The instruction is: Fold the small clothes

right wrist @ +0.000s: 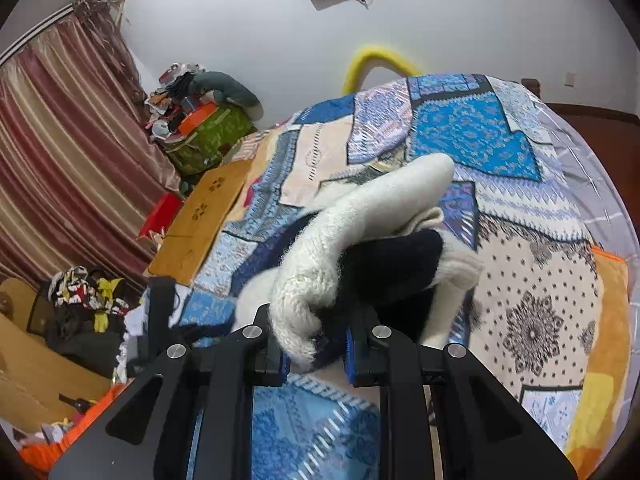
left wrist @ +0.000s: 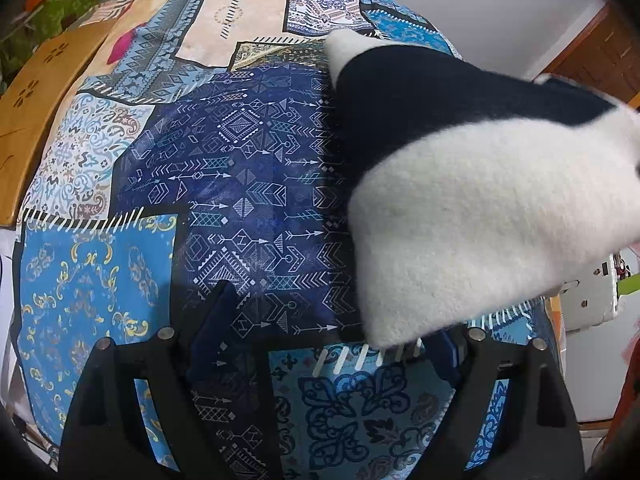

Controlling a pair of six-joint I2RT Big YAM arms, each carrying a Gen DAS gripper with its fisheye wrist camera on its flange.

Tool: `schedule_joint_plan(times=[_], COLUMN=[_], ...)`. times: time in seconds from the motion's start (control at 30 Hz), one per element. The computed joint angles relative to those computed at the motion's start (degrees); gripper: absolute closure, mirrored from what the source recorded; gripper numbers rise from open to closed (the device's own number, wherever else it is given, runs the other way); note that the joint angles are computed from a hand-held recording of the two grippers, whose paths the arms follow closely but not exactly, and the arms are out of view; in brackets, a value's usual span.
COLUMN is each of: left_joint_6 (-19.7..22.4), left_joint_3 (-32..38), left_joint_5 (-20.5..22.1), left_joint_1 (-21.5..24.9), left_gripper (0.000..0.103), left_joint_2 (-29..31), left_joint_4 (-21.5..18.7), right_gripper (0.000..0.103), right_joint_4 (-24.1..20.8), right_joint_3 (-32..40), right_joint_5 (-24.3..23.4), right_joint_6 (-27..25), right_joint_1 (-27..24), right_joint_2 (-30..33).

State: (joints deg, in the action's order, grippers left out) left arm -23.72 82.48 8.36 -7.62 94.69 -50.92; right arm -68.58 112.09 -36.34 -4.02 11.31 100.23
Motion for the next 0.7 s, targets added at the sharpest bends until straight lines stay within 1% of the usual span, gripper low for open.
schedule_joint_plan(times=[0.23, 0.37, 0.5, 0.6, 0.7], left_joint_6=[0.2, 0.5, 0.9, 1.5, 2.1], left_joint_3=[-0.2, -0.2, -0.2, -0.4, -0.5], left_joint_5=[-1.3, -2.2, -3.1, -3.9, -4.8], left_joint_1=[-0.5, -0.8, -1.0, -1.1, -1.2], left_gripper=[0.015, 0.015, 0.015, 0.015, 0.015], left_joint_2=[-0.6, -0.9, -1.4, -2.1, -2.8], left_joint_4=[-0.7, -1.6, -2.7, -3.6, -4.4], right_gripper=[0.085, 0.085, 0.085, 0.083, 0.078], right_joint_4=[1.3, 2.3, 3.3, 4.2, 4.6], right_joint_3=[-6.0, -10.1, -12.5, -13.9, -14.7], right_joint_5=[0.4, 0.9, 1.2, 1.0, 1.2], right_joint_6=[1.9, 1.8, 2.0, 2.2, 2.1], right_joint_1=[-2.5, -3.3, -3.8, -4.1, -4.3], right_joint_2=[-1.0, -2.2, -2.8, -3.5, -4.1])
